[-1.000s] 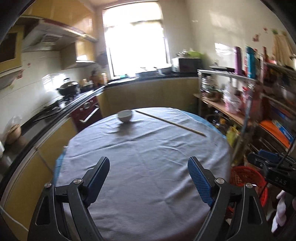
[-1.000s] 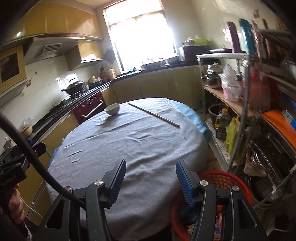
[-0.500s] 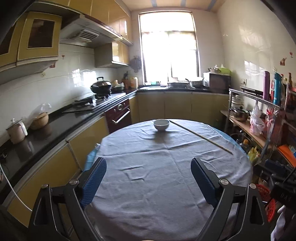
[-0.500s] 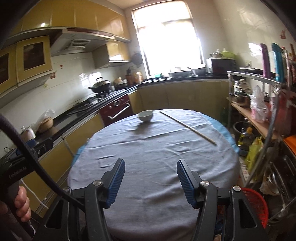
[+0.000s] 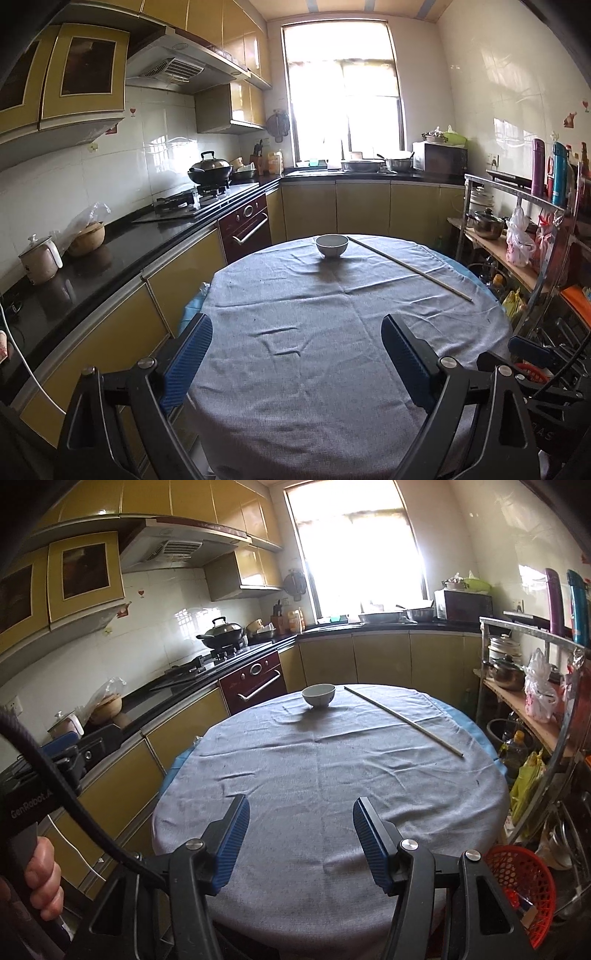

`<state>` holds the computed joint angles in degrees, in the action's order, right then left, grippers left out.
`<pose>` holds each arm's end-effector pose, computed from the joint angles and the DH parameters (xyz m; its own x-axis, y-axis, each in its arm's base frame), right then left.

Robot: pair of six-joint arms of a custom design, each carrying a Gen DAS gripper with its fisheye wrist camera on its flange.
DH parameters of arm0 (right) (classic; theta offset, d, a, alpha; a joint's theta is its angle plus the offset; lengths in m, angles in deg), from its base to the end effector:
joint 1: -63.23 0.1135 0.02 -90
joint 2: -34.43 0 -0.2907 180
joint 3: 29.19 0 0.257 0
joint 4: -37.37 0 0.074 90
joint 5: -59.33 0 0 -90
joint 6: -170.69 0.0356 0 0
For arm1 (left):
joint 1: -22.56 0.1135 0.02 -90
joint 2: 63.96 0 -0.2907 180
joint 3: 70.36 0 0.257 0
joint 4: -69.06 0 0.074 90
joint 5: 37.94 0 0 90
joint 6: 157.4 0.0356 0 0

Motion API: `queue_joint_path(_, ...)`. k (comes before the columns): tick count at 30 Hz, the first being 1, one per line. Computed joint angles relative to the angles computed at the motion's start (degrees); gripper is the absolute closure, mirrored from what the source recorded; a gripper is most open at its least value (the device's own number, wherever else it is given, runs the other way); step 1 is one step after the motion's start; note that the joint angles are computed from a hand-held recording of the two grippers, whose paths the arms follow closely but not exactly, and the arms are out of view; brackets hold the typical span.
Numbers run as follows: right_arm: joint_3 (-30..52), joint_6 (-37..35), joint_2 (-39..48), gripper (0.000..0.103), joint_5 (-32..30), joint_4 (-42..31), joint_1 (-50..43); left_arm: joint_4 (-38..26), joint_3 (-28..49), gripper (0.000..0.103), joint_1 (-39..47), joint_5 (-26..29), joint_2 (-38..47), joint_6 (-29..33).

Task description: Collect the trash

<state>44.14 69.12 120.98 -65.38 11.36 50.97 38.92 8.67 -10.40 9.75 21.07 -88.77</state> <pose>0.3294 -0.0508 0.2796 -0.5540 -0.0483 -0.8311 -0.3752 0.9057 0.1974 0.2911 -0.1602 0.3171 -0.4412 -0.0351 -0.8967 -0.2304 0.9702 0.0754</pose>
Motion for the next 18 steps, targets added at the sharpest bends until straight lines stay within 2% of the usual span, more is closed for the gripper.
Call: queue_joint_path(18,-1.1,0.6,-0.4,0.041,0.7,1.3,-0.8,-1.0,0.3,0.010,-0.8,-0.2,0.2,-0.4)
